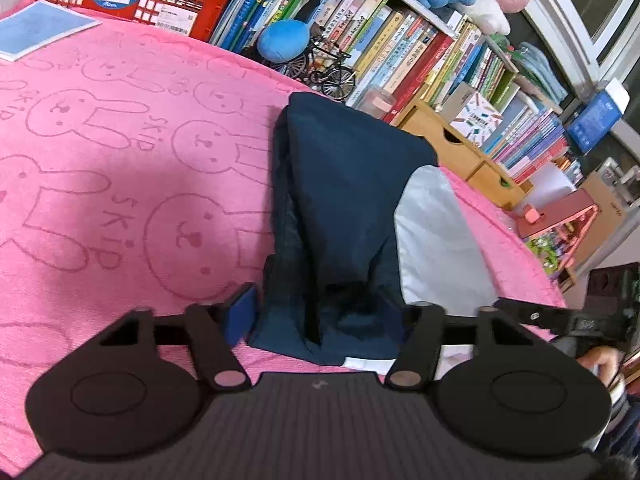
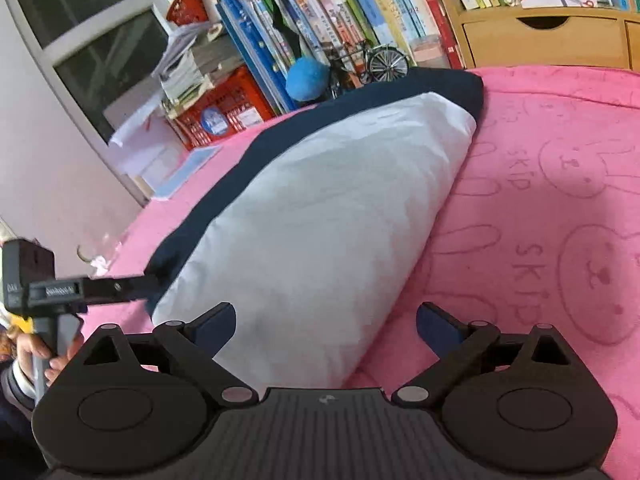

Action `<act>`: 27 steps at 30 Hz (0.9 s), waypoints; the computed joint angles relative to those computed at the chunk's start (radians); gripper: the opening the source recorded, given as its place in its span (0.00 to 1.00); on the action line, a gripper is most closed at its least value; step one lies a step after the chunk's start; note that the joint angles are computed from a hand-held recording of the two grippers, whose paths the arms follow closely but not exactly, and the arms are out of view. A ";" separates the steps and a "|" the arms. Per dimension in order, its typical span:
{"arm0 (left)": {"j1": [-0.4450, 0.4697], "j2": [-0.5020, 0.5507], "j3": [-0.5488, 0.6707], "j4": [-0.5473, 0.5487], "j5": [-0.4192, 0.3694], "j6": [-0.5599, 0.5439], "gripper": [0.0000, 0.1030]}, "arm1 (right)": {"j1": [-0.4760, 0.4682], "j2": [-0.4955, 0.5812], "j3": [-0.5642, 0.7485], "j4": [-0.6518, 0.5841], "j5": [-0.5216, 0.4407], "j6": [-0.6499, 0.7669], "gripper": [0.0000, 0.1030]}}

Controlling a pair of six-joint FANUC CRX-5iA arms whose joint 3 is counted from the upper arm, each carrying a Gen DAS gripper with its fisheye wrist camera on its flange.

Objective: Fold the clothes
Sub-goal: 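Grasp the navy edge with the left gripper while the right gripper presses the white side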

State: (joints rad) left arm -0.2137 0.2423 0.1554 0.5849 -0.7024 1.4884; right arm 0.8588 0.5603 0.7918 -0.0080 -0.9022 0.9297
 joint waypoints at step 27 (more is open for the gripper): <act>-0.389 -0.066 0.054 -1.017 0.304 -0.477 0.89 | -0.153 -0.043 0.040 -0.608 0.046 -0.066 0.90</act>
State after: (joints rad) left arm -0.6024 0.1760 0.2092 -0.4318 -0.3982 1.0111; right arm 0.7056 0.5173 0.8318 -0.6164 -0.8564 0.8633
